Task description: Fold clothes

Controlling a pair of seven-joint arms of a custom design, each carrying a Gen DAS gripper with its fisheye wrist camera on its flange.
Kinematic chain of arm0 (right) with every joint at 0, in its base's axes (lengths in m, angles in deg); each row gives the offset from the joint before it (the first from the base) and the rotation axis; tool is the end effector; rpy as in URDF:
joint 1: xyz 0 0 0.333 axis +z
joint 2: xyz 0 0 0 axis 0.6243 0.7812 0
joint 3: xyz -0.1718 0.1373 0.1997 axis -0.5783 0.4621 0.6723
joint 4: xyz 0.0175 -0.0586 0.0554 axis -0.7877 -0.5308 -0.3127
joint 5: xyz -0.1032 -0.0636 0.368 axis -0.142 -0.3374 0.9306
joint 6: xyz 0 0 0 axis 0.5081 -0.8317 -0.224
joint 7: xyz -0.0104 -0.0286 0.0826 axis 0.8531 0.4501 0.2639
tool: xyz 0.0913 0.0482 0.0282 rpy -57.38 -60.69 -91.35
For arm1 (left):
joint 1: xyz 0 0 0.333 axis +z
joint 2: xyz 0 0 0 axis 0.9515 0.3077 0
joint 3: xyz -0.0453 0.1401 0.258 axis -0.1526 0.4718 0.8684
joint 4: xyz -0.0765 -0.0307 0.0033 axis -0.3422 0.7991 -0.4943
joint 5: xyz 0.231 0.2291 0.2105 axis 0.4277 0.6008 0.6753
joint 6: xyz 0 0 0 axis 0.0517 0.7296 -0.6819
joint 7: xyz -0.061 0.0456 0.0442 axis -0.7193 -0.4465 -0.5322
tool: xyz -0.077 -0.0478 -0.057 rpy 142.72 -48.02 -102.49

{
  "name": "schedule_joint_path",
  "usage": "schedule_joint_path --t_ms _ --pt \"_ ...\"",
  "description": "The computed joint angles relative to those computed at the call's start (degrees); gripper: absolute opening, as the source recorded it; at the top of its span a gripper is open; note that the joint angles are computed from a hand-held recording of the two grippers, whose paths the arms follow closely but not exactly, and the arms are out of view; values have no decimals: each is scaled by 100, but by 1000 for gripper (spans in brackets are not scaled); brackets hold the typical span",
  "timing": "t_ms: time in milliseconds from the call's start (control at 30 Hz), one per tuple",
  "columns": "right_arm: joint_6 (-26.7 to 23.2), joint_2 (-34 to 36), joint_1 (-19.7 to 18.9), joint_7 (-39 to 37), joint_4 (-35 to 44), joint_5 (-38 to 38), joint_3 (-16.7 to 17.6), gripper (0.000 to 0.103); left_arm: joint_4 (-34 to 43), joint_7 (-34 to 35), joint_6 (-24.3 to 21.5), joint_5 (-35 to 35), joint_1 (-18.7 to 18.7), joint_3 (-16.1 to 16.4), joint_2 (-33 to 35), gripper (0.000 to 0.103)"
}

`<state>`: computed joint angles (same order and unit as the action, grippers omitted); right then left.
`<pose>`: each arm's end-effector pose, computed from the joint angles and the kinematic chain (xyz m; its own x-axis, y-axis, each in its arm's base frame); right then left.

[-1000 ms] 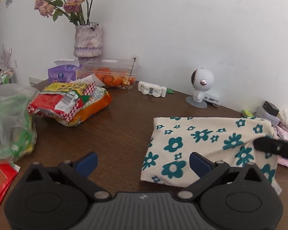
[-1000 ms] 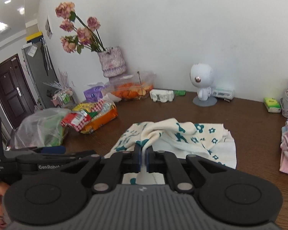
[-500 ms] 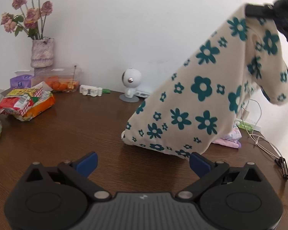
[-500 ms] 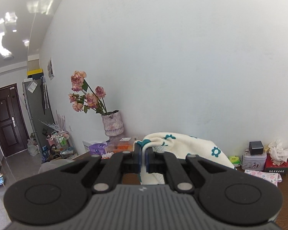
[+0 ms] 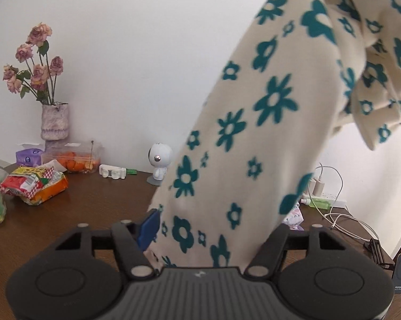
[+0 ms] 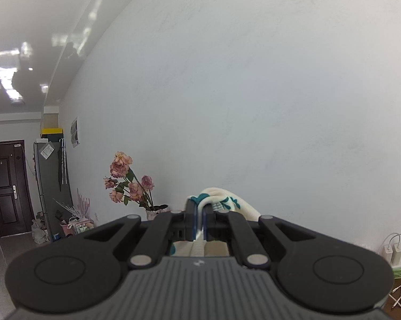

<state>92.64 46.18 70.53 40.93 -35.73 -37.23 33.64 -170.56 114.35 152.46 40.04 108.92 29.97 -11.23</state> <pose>0.4667 0.3160 0.7713 0.6322 -0.7590 -0.1556 -0.0987 0.1202 -0.9878 0.4205 -0.2600 0.5737 0.1231 -0.9841 0.1276 -0.3185 -0.1610 -0.9341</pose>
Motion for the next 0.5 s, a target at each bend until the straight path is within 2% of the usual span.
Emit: schedule_joint_path --t_ms 67,100,167,233,267,300,333,367,467,500 --pt "-55 -301 20 -256 -304 300 -118 4 -199 350 109 -12 -576 545 146 22" --pt "-66 -452 66 -268 -484 327 -214 4 -281 565 142 -14 -881 840 193 15" --pt "-80 -748 147 -232 -845 308 -396 4 -366 991 114 -24 -1400 1323 275 14" --pt "8 -1003 130 -4 -1286 229 -541 4 -405 1627 39 -58 -2114 1934 485 15" --pt "32 -1100 68 190 -1497 143 -582 4 -383 2018 -31 -103 -2528 2275 647 19" --pt "-27 -1155 -138 545 -1688 -75 -545 4 -310 2399 -207 -197 -2945 2597 846 21" --pt "-123 -1148 -495 1073 -1849 -454 -395 4 -241 2712 -395 -351 -3242 2782 1029 25" --pt "-273 -1105 -805 1554 -1970 -799 -291 4 -156 2776 -547 -345 -3339 2826 1191 30" --pt "-649 -831 -1457 2773 -2216 -1813 -94 4 175 2573 -983 75 -3053 2447 1732 46" --pt "-767 -702 -1599 3130 -2260 -2130 -70 4 295 2460 -1094 276 -2984 2334 1963 47"
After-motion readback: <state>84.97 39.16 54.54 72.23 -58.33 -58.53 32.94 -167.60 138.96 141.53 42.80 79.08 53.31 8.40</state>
